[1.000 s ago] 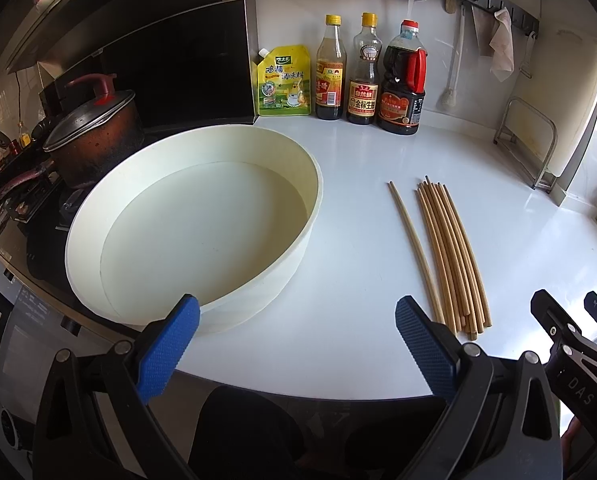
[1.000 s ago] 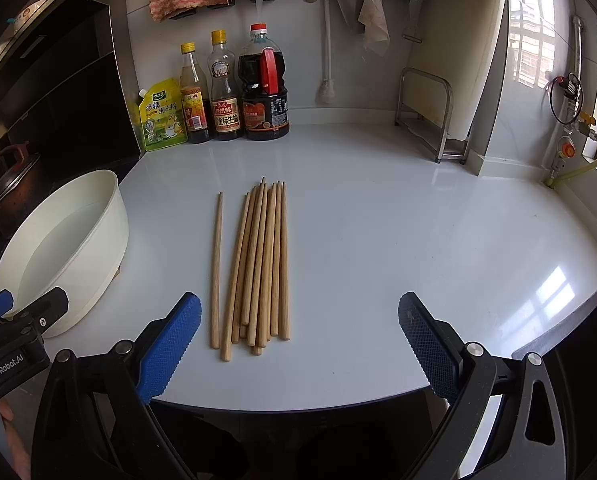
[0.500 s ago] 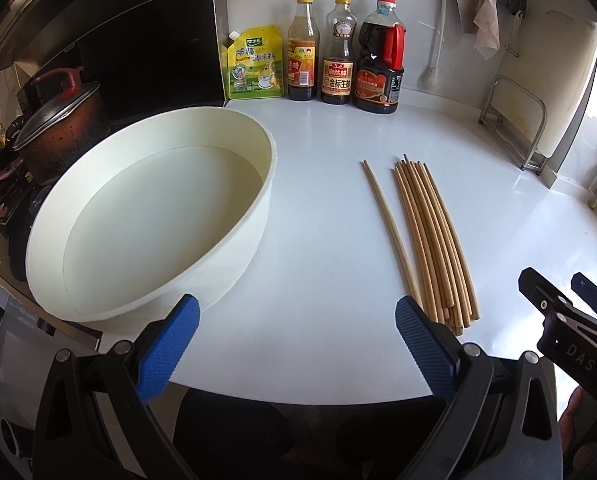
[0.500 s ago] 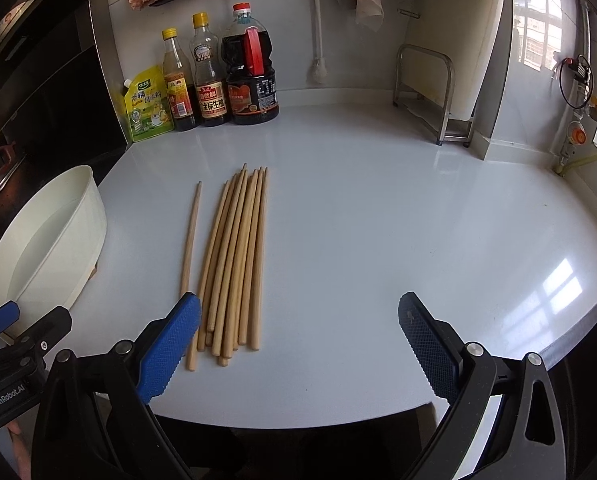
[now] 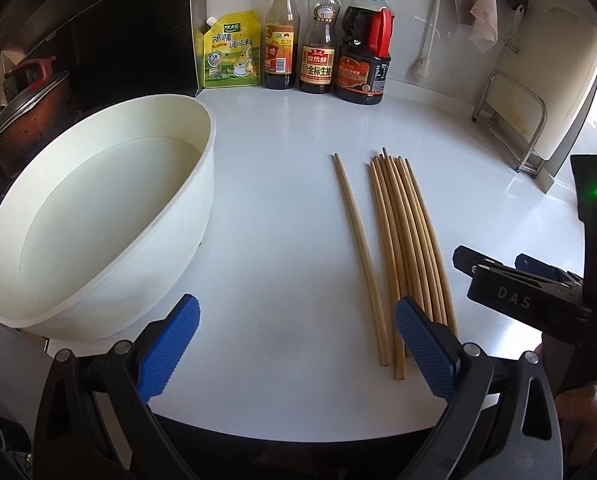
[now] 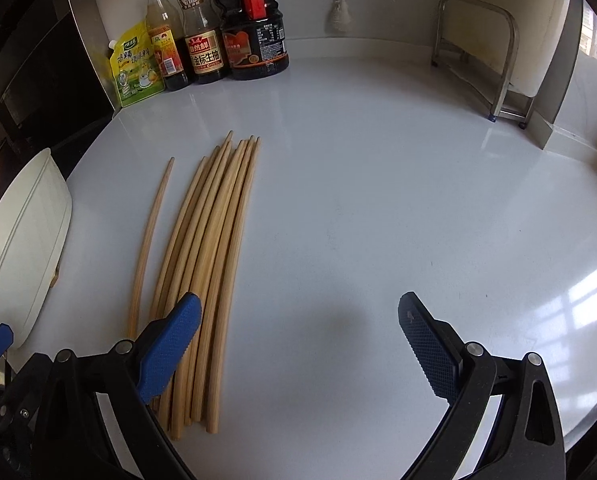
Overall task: Organize utensils
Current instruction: 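Move the right tool to one wooden chopstick and close on it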
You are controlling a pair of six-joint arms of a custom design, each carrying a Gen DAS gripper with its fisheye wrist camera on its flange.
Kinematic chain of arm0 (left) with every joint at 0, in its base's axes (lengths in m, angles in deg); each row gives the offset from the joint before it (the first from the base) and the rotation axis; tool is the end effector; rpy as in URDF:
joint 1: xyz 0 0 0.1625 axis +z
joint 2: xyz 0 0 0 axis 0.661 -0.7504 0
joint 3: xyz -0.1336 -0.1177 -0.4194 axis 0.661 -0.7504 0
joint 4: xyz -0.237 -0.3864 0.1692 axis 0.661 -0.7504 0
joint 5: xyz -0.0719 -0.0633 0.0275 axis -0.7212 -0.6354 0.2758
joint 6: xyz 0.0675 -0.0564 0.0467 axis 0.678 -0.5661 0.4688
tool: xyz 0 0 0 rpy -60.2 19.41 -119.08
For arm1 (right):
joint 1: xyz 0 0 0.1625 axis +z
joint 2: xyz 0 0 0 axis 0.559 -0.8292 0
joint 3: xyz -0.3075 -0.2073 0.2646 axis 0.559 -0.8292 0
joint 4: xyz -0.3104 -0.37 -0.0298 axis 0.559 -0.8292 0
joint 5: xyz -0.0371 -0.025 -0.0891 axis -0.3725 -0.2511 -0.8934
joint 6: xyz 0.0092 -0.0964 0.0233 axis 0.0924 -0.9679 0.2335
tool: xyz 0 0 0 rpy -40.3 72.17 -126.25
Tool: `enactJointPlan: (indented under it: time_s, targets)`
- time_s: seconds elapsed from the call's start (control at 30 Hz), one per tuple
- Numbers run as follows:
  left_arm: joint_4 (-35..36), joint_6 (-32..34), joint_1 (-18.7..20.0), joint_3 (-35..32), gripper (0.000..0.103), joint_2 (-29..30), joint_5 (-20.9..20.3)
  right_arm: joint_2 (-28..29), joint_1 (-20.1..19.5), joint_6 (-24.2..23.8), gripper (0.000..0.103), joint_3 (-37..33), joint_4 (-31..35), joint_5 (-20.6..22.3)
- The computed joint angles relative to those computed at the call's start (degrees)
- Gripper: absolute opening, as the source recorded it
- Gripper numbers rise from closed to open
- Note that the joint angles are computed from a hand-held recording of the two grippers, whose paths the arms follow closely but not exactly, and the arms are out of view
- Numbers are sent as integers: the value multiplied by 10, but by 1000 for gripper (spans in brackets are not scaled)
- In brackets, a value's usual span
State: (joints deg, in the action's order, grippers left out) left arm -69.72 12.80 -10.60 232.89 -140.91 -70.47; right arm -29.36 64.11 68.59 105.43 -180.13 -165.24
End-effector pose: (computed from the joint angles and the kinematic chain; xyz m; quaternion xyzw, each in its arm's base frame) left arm -0.2134 -0.3693 0.0853 0.1981 0.8881 -0.2732 0.3122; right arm 0.1197 -0.3857 0.1279 0.0075 -0.8791 0.3174 0.3556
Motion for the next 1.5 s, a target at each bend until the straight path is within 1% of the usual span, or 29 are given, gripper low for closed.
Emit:
enactJointPlan:
  time_s: [0.1,0.2,0.27,0.37,0.47,0.57,0.67,0.73,0.8,0.93,1.07,1.33,1.5]
  targets:
    - [-1,-1,4,-8,97,13,-1,16,-3,-24,94,-17,1,-16]
    - [-1,-7,8,-14,97,22,2,21,-8,-38,94,-27,17,-21]
    - [-2,-16,11,-17,97,28,4,30,-7,-53,94,-32,8,-31]
    - [-6,-27,16,-23,97,36,6,31,-10,-70,94,-32,5,-28]
    - [-10,-33,20,-29,97,46,9,25,-15,-74,94,-29,9,-20]
    - [-18,-38,25,-33,97,54,9,17,-20,-67,94,-27,23,-7]
    - [-26,-44,27,-32,97,54,9,18,-18,-76,94,-31,29,-6]
    - [-24,-46,27,-35,97,58,12,21,-15,-79,94,-35,33,-16]
    - [-20,-48,26,-36,97,59,17,25,-10,-81,94,-39,46,-34]
    - [-16,-43,31,-44,97,68,16,22,-12,-85,94,-35,37,-34]
    - [-20,-38,37,-54,97,85,14,26,-20,-109,94,-30,-2,-31]
    - [-14,-38,57,-83,97,120,6,6,-50,-120,94,-12,-31,-4]
    - [4,-51,70,-103,97,138,20,16,-47,-139,94,-13,-51,-4]
